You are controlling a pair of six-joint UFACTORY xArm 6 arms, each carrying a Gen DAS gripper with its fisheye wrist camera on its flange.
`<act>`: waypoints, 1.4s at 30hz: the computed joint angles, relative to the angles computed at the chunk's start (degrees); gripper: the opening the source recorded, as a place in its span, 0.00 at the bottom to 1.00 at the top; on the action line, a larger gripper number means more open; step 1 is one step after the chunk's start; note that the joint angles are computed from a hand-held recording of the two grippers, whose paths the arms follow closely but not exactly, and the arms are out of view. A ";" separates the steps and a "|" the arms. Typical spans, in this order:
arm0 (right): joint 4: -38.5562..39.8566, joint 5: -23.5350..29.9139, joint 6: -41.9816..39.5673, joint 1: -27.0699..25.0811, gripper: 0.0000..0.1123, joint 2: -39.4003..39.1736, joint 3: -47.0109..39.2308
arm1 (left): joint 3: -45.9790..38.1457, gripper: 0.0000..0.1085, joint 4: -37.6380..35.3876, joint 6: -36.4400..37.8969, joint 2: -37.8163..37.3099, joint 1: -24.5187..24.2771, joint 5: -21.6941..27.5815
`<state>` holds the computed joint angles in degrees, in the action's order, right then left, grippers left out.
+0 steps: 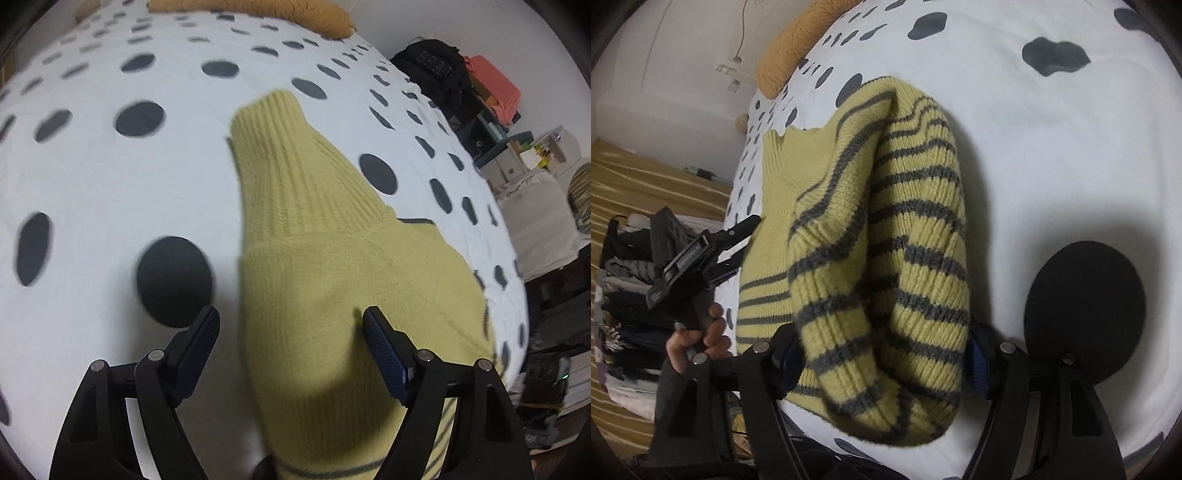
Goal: Fold large clothes
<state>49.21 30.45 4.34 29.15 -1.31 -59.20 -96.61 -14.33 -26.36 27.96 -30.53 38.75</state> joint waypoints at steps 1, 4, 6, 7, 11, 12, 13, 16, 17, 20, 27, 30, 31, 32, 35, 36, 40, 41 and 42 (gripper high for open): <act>0.38 -0.13 -0.67 0.03 0.64 0.13 -0.07 | -2.13 0.72 -2.35 0.79 1.59 -0.20 1.44; 0.27 -1.54 -1.12 0.61 0.56 -0.17 0.24 | -4.98 0.53 4.98 -1.65 3.18 -1.68 2.17; 1.89 -2.88 -2.44 1.02 0.48 -0.97 0.94 | -6.80 0.41 11.93 -5.86 3.74 -2.71 3.61; 1.81 -3.38 -2.45 1.23 0.45 -1.43 1.32 | -6.71 0.38 12.39 -6.77 3.48 -2.75 3.42; 0.16 -4.33 -0.39 1.82 0.40 -2.09 1.34 | -5.69 0.26 15.94 -10.14 1.39 -2.62 2.88; 0.22 -4.59 -0.21 2.01 0.40 -2.20 1.05 | -5.48 0.19 17.79 -11.11 0.65 -2.64 2.80; 0.24 -4.81 -0.33 2.24 0.39 -2.26 0.55 | -5.65 0.10 19.59 -11.77 0.02 -2.57 3.19; 2.65 -5.77 -1.29 3.13 0.38 -2.10 -1.02 | -5.53 0.02 21.19 -11.02 -2.09 -1.45 4.11; 5.32 -5.71 -2.58 3.38 0.38 -1.60 -1.95 | -6.59 0.02 19.72 -9.07 -1.70 -0.86 5.53; 0.31 -6.64 2.07 3.93 0.38 -0.35 -3.31 | -4.50 0.05 16.30 -6.71 -2.14 0.37 5.52; -5.29 -3.44 5.35 2.30 0.41 -1.69 -0.83 | -0.90 0.93 2.08 1.65 -1.57 0.70 0.80; -3.73 -3.61 3.88 2.14 0.42 -1.55 -0.72 | -0.89 0.94 -3.06 5.64 -0.96 0.91 0.57; -3.63 -3.21 3.41 1.98 0.43 -1.37 -0.93 | -1.75 0.94 -6.39 8.34 0.09 1.13 1.21; -3.03 -2.79 2.53 1.76 0.43 -1.28 -1.00 | -2.52 0.94 -10.09 10.71 1.05 1.34 2.11; 0.73 -2.59 -0.91 1.38 0.43 -1.66 -0.17 | -4.29 0.93 -15.40 13.45 3.95 0.74 1.27; 1.53 -2.63 -1.83 1.32 0.43 -1.65 0.01 | -5.63 0.90 -12.85 12.72 4.99 0.20 1.47; 3.84 -3.54 -3.50 1.40 0.43 -1.83 1.04 | -9.37 0.45 -3.53 7.30 6.75 -0.93 2.90; 5.69 -4.30 -4.68 1.65 0.42 -2.05 1.40 | -9.11 0.43 -3.87 7.19 6.28 -0.80 2.62; 5.27 -5.06 -4.38 1.98 0.42 -2.34 1.68 | -8.34 0.40 -3.96 6.90 5.53 -0.79 1.98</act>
